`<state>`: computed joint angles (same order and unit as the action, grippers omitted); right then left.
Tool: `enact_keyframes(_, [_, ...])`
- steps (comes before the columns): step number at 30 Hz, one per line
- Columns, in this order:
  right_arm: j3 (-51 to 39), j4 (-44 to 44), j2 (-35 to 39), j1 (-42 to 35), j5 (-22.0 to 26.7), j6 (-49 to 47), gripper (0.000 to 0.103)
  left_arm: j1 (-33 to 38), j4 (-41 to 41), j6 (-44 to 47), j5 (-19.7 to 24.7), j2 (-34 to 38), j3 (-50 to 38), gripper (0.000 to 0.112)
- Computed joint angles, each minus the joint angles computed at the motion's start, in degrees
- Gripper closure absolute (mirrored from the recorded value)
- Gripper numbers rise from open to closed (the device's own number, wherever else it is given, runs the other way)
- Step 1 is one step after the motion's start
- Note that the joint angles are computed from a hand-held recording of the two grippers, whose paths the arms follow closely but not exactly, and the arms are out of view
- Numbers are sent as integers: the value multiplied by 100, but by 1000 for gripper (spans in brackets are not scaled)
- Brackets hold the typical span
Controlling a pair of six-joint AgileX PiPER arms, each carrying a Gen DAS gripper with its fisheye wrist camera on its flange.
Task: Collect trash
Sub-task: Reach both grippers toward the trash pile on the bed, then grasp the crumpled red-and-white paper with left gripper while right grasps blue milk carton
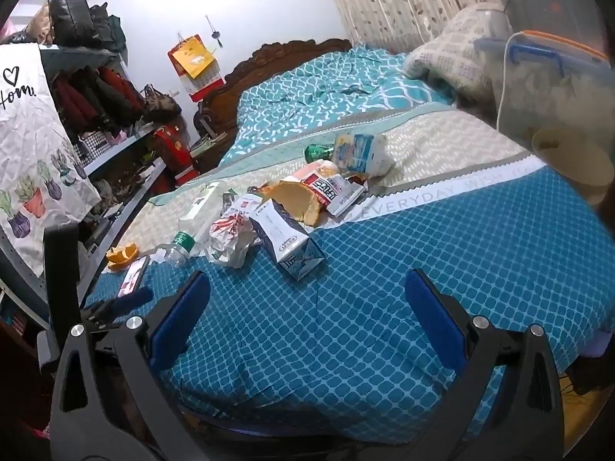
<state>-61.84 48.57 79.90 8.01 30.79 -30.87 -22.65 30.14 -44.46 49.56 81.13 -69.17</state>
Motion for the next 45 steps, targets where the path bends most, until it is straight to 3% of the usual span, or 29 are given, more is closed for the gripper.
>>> enact_keyframes(6, [-127, -346, 52, 131, -63, 246, 3, 40, 142, -83, -237, -239, 146, 18])
enact_keyframes(14, [-571, 57, 804, -128, 384, -191, 3, 660, -399, 594, -122, 720, -760, 18])
enact_keyframes(19, [-946, 202, 1392, -268, 661, -377, 3, 912, 152, 308, -114, 1101, -1105, 18])
enact_keyframes(24, [-1840, -10, 2114, -166, 940, -634, 4, 1281, -687, 1226, 109, 1711, -1984, 18])
enact_keyframes(28, [-2986, -788, 2871, 221, 1543, -582, 9, 1343, -1038, 1695, 275, 2229, -2594, 20])
enact_keyframes(30, [-3720, -1304, 3329, 462, 1838, -322, 17, 1443, -1394, 2006, 425, 2509, -2927, 33])
enact_keyframes(32, [-4389, -1607, 3758, 623, 2126, -131, 20, 1528, -1702, 2234, 533, 2723, -3152, 38])
enact_keyframes(34, [-4924, -1822, 4124, 753, 2288, -46, 33, 1551, -1759, 2250, 602, 2852, -3233, 53])
enact_keyframes(35, [-5190, -1847, 4320, 764, 2490, -35, 45, 1548, -1758, 2246, 683, 2907, -3270, 66])
enact_keyframes(36, [-5271, -1783, 4398, 747, 2579, -9, 47, 1523, -1675, 2179, 631, 2847, -3184, 71])
enact_keyframes(41, [-3934, -697, 3645, 198, 2318, -1071, 47, 1408, -2211, 2430, 69, 2010, -2373, 73])
enact_keyframes(45, [-2724, -68, 2907, -507, 1871, -1451, 47, 964, -2515, 2823, -220, 1918, -2414, 73])
